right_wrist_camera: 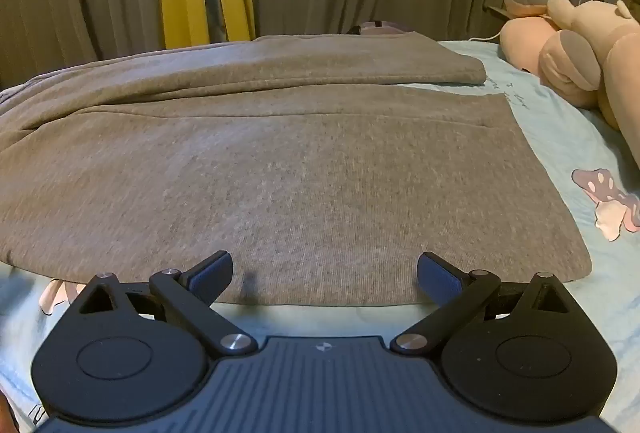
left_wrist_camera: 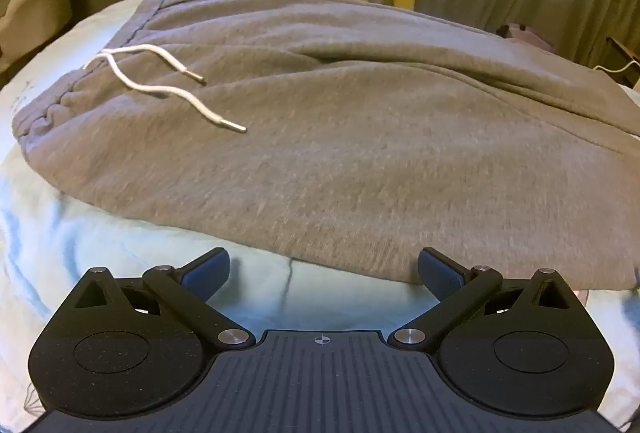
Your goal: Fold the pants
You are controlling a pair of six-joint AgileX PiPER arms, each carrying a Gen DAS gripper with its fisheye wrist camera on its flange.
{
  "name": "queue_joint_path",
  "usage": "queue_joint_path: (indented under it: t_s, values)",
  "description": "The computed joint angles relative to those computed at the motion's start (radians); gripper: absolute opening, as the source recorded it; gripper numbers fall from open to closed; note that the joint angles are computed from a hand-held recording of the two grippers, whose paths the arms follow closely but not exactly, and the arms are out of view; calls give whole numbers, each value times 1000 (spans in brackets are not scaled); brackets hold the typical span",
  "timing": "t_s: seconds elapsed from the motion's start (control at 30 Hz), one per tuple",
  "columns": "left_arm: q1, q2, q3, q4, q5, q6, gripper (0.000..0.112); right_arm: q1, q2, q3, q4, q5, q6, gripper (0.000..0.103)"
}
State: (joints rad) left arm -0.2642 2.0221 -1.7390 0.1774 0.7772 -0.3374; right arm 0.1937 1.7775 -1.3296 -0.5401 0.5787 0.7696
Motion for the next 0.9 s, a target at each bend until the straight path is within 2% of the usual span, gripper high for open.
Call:
queue_joint_path:
  t_s: [0.53, 0.6, 0.9]
  values:
    - [21, 4, -4, -15, -6, 26, 103, 5, -6, 17, -17, -6, 22, 99]
    - [4, -2, 10, 10, -10, -17, 103, 5, -7, 19, -18, -8, 24, 99]
    - [3, -1, 9, 10, -8, -22, 103, 1, -5, 13, -12, -5, 16, 99]
